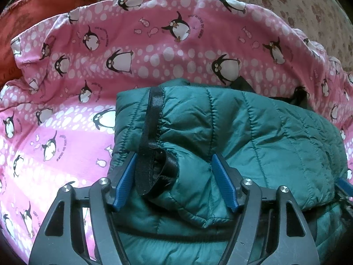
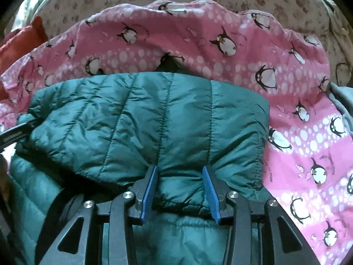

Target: Fold large clothes

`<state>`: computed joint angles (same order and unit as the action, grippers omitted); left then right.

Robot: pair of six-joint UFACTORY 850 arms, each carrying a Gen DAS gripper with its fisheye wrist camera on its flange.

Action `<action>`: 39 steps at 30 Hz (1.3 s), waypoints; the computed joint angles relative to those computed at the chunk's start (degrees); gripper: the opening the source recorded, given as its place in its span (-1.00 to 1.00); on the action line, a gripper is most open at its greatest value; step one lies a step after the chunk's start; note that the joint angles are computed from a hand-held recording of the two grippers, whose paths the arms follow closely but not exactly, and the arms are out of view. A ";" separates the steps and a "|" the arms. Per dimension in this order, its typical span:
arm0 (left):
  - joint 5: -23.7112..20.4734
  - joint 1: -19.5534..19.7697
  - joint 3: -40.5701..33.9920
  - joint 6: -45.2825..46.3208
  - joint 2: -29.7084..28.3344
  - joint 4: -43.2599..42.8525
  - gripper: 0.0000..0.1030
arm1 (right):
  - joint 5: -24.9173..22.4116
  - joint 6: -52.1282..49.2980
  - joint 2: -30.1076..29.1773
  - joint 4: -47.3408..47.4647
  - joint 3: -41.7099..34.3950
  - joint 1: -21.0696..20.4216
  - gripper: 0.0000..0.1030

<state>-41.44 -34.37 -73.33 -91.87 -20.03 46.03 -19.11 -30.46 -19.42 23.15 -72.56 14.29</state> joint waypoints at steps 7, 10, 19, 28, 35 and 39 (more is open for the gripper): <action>0.08 -0.10 0.14 -0.47 -0.04 0.20 0.37 | 4.41 -11.45 5.69 11.34 4.90 -2.15 -0.22; 0.17 -0.11 0.20 -0.41 -0.02 0.25 0.39 | 4.60 -4.08 4.34 4.95 3.79 -2.58 -0.22; 1.03 -0.27 1.59 0.68 2.11 -0.53 0.47 | 1.61 5.06 -0.02 -2.75 1.40 -2.68 -0.20; -1.64 -2.69 6.86 -0.73 9.56 -0.58 0.47 | -0.58 -8.09 5.27 12.91 4.88 -5.85 -0.09; -4.28 -6.17 10.47 -2.77 13.72 -0.73 0.47 | -2.02 -7.68 8.72 11.97 8.15 -5.99 -0.09; -5.47 -8.07 12.01 -3.08 14.94 -1.46 0.47 | -2.56 -7.09 10.42 10.86 10.30 -5.93 -0.09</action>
<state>-46.91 -42.44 -61.32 -94.95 -5.09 44.57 -21.67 -37.56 -9.00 34.01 -62.26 8.36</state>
